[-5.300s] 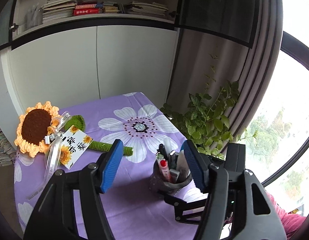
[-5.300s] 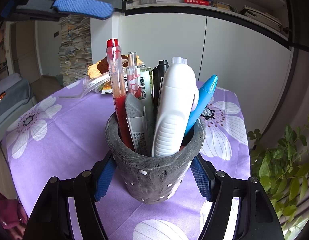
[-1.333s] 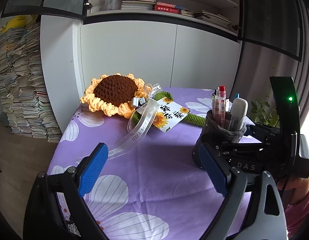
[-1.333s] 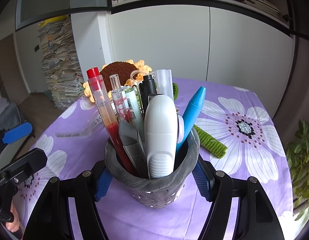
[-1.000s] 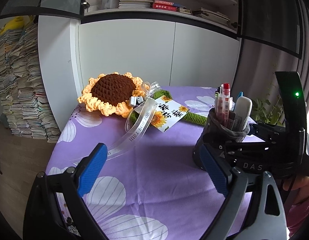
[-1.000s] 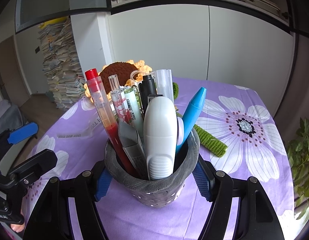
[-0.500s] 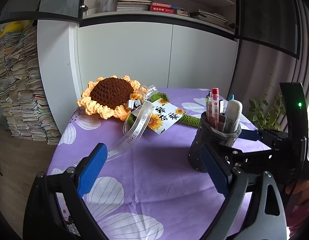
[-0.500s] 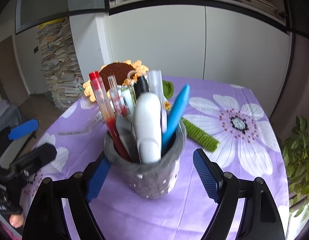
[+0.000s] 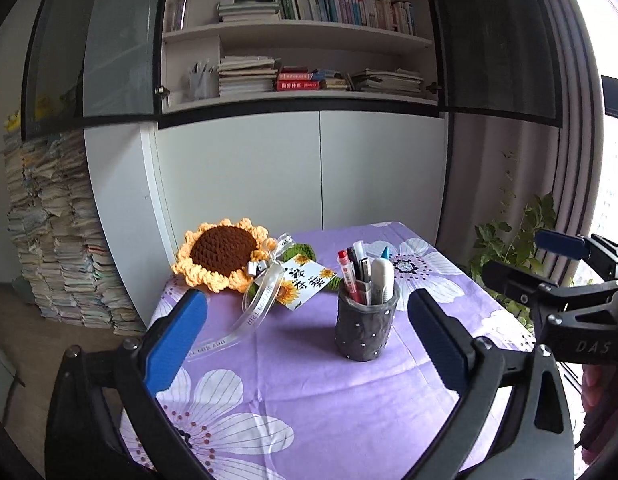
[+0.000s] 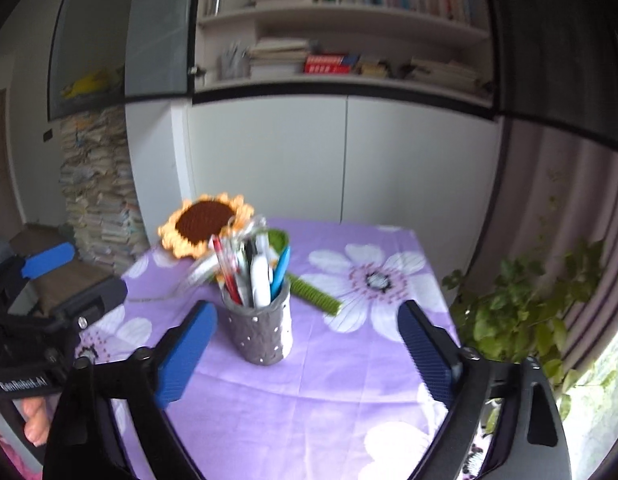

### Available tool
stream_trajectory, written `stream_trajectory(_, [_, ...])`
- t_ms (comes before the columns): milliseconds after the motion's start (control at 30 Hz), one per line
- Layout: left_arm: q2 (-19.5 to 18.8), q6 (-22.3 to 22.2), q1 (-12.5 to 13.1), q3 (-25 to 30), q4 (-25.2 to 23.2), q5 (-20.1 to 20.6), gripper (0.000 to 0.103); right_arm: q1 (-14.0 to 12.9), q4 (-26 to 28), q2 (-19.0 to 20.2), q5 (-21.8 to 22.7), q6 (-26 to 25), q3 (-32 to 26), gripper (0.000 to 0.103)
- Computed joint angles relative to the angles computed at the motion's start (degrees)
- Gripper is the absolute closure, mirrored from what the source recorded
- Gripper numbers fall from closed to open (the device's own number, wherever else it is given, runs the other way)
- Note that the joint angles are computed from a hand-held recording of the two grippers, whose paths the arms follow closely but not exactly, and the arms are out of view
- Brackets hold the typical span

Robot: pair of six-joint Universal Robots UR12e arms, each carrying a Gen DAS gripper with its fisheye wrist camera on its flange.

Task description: Organize stationery

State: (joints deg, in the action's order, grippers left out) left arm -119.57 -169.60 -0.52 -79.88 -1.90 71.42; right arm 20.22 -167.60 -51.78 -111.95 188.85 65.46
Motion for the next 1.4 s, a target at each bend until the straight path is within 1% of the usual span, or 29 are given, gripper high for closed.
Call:
stream_trajectory(100, [2.27,-0.08,0.06,-2.44,2.87,-0.15,0.001,0.82,-2.79,-1.74,-2.38,0.3,1.8,0.007])
stream_trajectory(200, [4.41,-2.06,0.4,-4.44,4.38,-0.81,0.001,1.95,-5.75,-3.34,-5.71,0.36,3.58,0.007])
stream_trajectory(333, [6.61,-4.17,0.81,-6.06,4.7,-1.72,0.001,3.1,-9.95,-5.72,-8.43,0.71,6.28,0.007])
stream_trajectory(400, [7.59,-5.18,1.01,-7.15,6.43,-2.21,0.001,3.7,-12.23,-6.78,-9.76,0.87,7.43,0.005])
stream_trajectory(433, [8.02,-5.33,1.05,-7.72,7.58,-2.23,0.001,4.11,-13.5,-7.15,-10.6,0.64,7.89,0.0])
stream_trajectory(500, [8.65,-4.93,0.91,-8.7,9.83,-2.07,0.001,4.99,-16.58,-7.48,-13.01,-0.92,8.4,0.0])
stream_trajectory(567, [9.26,-4.2,0.79,-9.75,11.69,-1.8,0.001,5.78,-18.94,-7.64,-14.74,-3.59,8.7,0.0])
stream_trajectory(633, [9.87,-3.29,0.7,-10.59,12.34,-1.65,0.001,6.31,-20.25,-7.84,-15.39,-5.2,9.02,0.0])
stream_trajectory(700, [10.38,-3.0,0.84,-11.14,12.62,-2.08,0.001,6.61,-20.48,-8.19,-15.33,-5.36,9.5,0.0])
stream_trajectory(900, [11.63,-4.6,1.54,-12.66,15.25,-3.16,0.001,7.26,-22.95,-8.88,-16.3,-5.31,10.66,0.0])
stream_trajectory(1000, [12.01,-4.47,1.68,-13.23,15.81,-3.61,0.001,7.49,-24.8,-9.09,-16.43,-5.6,11.38,0.0])
stream_trajectory(1233, [12.61,-3.48,1.64,-14.26,16.22,-4.11,0.001,7.63,-24.08,-9.51,-16.19,-4.82,11.98,0.0])
stream_trajectory(1400, [12.96,-3.85,1.62,-14.62,17.03,-4.15,0.001,7.77,-25.0,-9.66,-16.63,-5.13,12.4,0.0])
